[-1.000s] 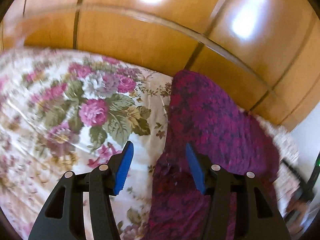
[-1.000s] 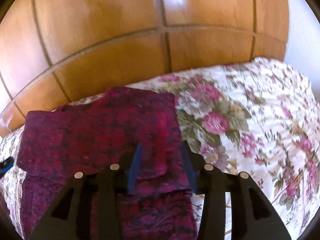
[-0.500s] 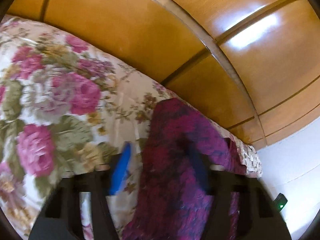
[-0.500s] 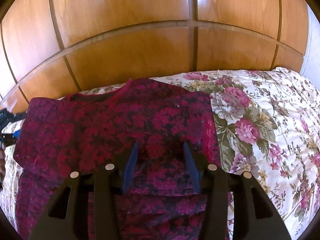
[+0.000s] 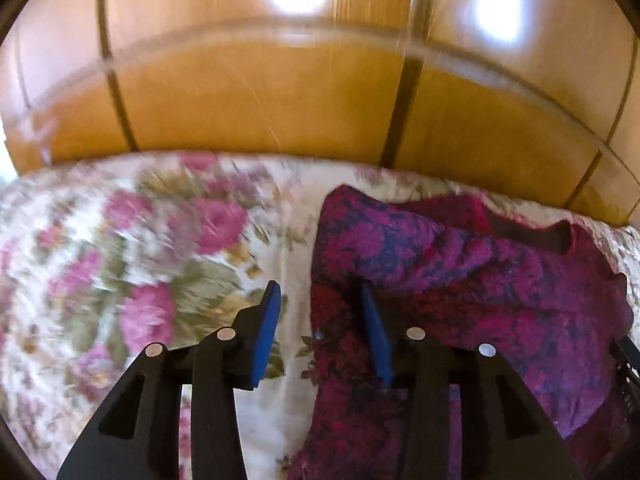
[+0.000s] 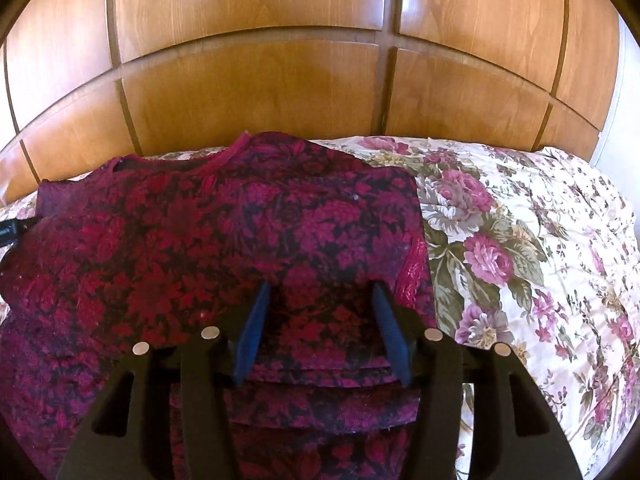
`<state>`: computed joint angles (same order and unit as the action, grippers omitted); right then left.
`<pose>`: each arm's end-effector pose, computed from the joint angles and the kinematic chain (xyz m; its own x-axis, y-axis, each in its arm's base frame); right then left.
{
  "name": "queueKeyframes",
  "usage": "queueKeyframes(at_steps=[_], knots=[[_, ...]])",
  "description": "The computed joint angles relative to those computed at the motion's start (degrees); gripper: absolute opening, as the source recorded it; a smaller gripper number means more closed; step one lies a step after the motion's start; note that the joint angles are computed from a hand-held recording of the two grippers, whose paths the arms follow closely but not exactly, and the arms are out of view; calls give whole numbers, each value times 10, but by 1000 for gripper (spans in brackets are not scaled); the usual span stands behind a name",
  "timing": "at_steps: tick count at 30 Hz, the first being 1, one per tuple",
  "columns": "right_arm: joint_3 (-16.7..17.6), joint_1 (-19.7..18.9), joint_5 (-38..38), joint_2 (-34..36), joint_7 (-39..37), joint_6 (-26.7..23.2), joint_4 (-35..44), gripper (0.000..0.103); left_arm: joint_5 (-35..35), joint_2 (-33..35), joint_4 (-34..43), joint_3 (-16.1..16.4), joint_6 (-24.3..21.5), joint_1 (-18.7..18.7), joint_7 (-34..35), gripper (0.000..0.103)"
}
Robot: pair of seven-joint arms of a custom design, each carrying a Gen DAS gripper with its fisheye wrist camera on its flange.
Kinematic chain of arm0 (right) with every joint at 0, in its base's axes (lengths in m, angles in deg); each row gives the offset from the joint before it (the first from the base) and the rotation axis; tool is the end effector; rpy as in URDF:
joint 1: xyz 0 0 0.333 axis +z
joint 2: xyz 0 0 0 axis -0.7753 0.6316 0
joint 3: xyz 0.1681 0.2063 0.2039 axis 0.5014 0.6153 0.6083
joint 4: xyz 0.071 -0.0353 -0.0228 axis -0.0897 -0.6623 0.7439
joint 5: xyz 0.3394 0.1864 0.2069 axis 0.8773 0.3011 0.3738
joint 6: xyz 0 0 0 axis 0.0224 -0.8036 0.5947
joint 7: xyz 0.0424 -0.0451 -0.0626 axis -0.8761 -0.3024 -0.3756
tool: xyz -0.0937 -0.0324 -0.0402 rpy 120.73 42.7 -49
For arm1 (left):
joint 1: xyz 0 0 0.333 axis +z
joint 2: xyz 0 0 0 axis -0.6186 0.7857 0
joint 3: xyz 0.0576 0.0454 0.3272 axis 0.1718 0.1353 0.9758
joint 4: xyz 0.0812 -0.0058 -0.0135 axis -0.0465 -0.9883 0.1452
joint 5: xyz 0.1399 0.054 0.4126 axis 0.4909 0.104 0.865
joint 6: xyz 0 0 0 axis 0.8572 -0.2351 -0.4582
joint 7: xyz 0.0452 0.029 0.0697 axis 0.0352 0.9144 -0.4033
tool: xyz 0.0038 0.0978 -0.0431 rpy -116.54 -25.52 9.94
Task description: Fold small clothes
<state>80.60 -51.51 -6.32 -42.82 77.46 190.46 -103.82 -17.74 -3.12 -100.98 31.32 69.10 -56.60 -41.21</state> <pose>0.5830 0.0912 0.3322 0.1905 -0.9816 0.0146 -0.6845 -0.1435 -0.7147 0.5477 -0.3092 0.3530 0.3351 -0.9415 0.0369 -0.6765 -0.2677 -0.6861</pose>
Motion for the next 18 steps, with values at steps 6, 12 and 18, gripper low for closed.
queueKeyframes(at_steps=[6,12,18], knots=[[-21,23,8,0,-5,9,-4,53,103,-36,-32,-26,22,-17,-43,42],[-3,1,-12,1,11,12,-4,53,56,39,18,-8,52,-21,3,42],[25,-34,-52,4,47,21,-7,54,84,37,17,6,40,-39,-29,42]])
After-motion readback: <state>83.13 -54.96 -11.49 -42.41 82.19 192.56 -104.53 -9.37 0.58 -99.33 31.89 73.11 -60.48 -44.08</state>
